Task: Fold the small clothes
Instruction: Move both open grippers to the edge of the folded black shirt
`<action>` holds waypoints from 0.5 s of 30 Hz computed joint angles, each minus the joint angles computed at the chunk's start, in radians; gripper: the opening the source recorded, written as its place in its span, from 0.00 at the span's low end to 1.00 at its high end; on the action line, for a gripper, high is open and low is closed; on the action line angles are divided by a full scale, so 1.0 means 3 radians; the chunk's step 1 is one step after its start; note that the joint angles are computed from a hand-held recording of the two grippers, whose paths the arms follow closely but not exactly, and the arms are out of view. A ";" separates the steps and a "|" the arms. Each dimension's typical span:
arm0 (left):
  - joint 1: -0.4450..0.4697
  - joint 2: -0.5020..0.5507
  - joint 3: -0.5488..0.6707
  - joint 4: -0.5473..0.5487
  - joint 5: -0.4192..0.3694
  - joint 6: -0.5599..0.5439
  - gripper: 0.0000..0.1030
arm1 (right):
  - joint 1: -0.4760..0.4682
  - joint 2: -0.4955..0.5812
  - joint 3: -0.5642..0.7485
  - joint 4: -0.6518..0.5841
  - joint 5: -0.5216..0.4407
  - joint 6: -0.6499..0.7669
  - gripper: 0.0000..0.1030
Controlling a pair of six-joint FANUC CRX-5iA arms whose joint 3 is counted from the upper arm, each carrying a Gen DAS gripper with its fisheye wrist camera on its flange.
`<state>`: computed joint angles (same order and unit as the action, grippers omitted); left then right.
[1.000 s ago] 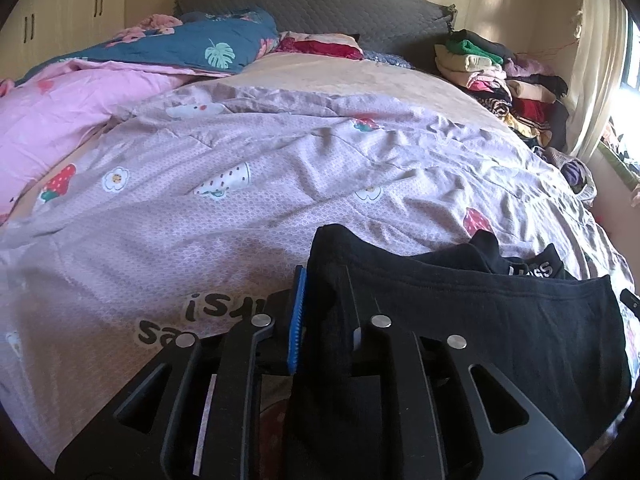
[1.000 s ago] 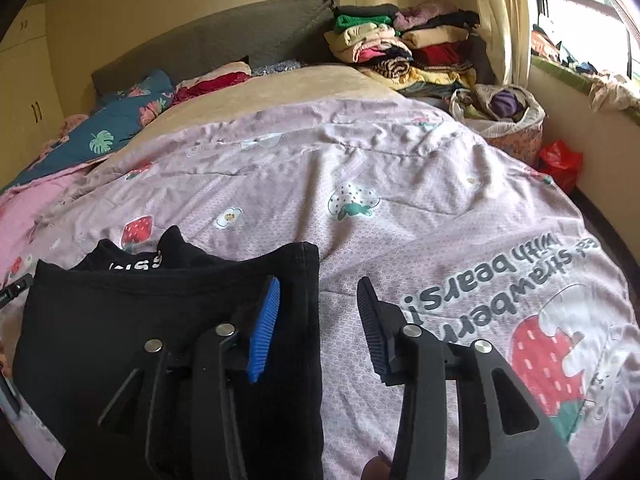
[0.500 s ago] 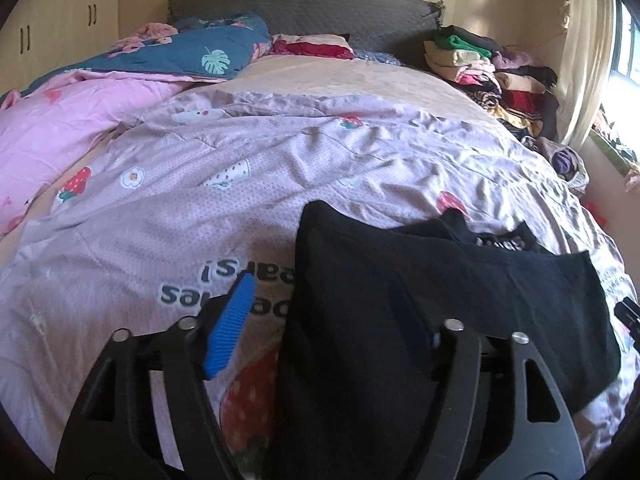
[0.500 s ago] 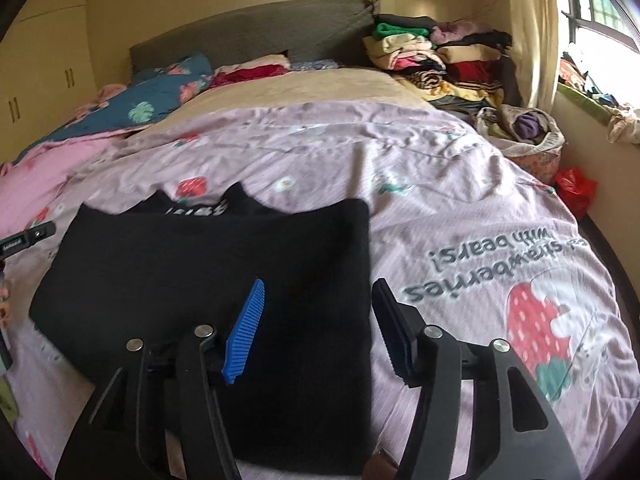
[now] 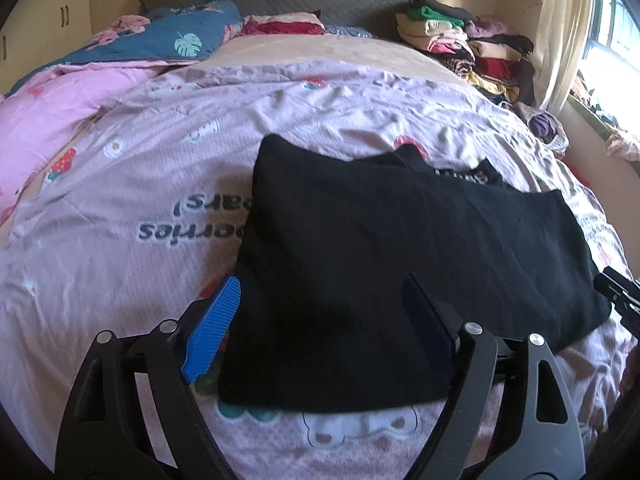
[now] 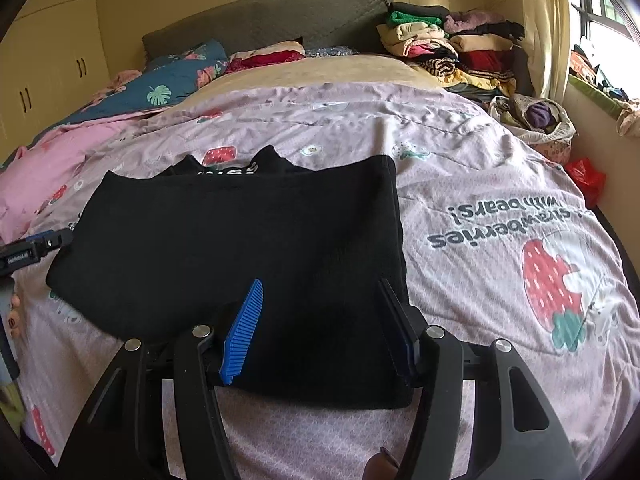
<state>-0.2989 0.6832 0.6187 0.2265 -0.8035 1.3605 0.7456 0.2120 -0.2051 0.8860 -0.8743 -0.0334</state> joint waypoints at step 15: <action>0.0011 -0.0060 -0.0225 0.0046 -0.0098 -0.0071 0.78 | 0.0046 0.0016 0.0007 -0.0453 -0.0133 0.0005 0.58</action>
